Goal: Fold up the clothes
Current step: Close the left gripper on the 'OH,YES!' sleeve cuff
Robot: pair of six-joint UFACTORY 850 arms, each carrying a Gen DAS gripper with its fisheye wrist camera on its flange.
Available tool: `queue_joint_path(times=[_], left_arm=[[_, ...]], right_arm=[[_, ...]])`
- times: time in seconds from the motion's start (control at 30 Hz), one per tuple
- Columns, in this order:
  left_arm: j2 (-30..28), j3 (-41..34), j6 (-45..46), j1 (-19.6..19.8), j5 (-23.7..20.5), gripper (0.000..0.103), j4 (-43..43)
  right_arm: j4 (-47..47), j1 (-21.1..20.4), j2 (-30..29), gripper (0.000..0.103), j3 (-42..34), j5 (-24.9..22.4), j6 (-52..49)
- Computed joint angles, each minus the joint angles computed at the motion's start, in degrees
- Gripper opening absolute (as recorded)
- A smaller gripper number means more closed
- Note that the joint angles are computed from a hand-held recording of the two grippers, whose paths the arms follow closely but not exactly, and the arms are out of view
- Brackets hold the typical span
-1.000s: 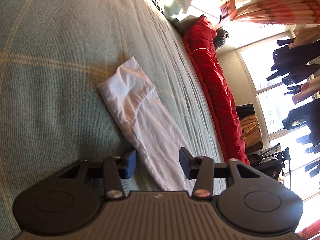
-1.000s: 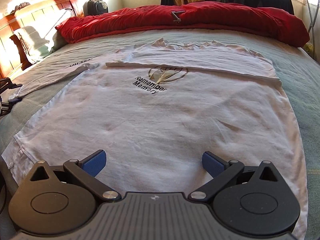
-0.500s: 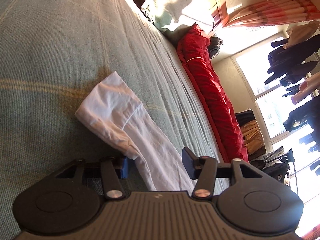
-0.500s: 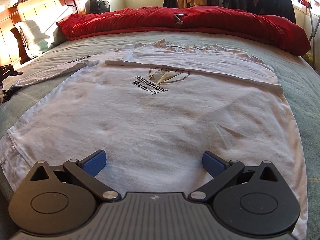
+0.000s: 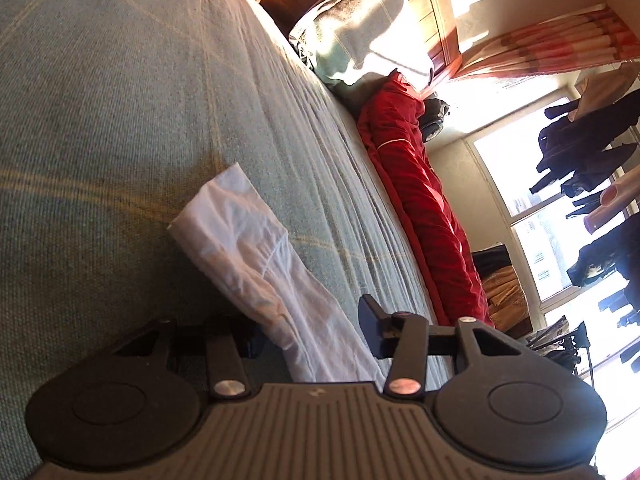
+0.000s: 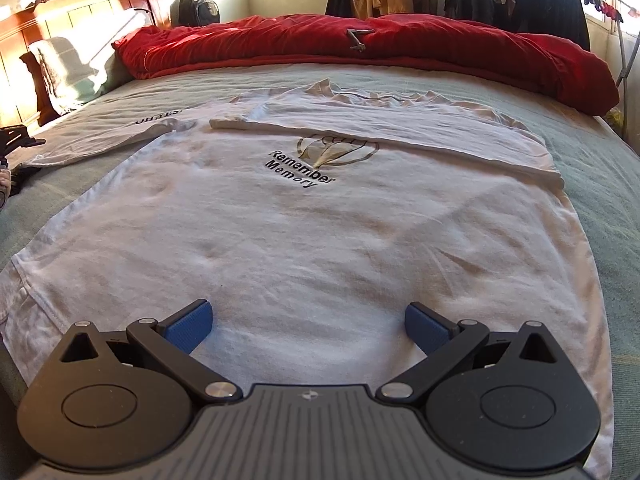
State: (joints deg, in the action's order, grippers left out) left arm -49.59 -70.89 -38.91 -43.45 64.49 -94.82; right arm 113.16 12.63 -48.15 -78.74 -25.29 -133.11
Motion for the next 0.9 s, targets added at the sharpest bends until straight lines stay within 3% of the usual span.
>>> queue_joint_path(times=[0.1,0.23,0.33,0.63,0.9], left_arm=[[-0.03,-1.45,5.99,-0.09,-0.52,0.037,-2.13],[0.86,-1.82,11.39,0.26,-3.38,0.011,-5.75],[2.05,-2.41,18.71,0.76,-4.97,0.009,-8.59],[4.54,-7.55,33.63,1.28,-2.39,0.006,-8.49],[1.83,-19.47,48.41,2.21,-2.15,0.006,-6.36]], right_arm=[[-1.23,-0.49,0.29,0.103,0.46,-0.81,1.1],[-2.75,-0.7,0.71,0.103,0.77,-0.83,2.2],[-3.76,-0.96,1.4,0.103,1.45,-1.04,2.68],[-3.66,-2.79,3.3,0.103,3.68,-4.07,2.74],[-3.6,-4.61,3.76,0.103,4.86,-6.72,1.93]])
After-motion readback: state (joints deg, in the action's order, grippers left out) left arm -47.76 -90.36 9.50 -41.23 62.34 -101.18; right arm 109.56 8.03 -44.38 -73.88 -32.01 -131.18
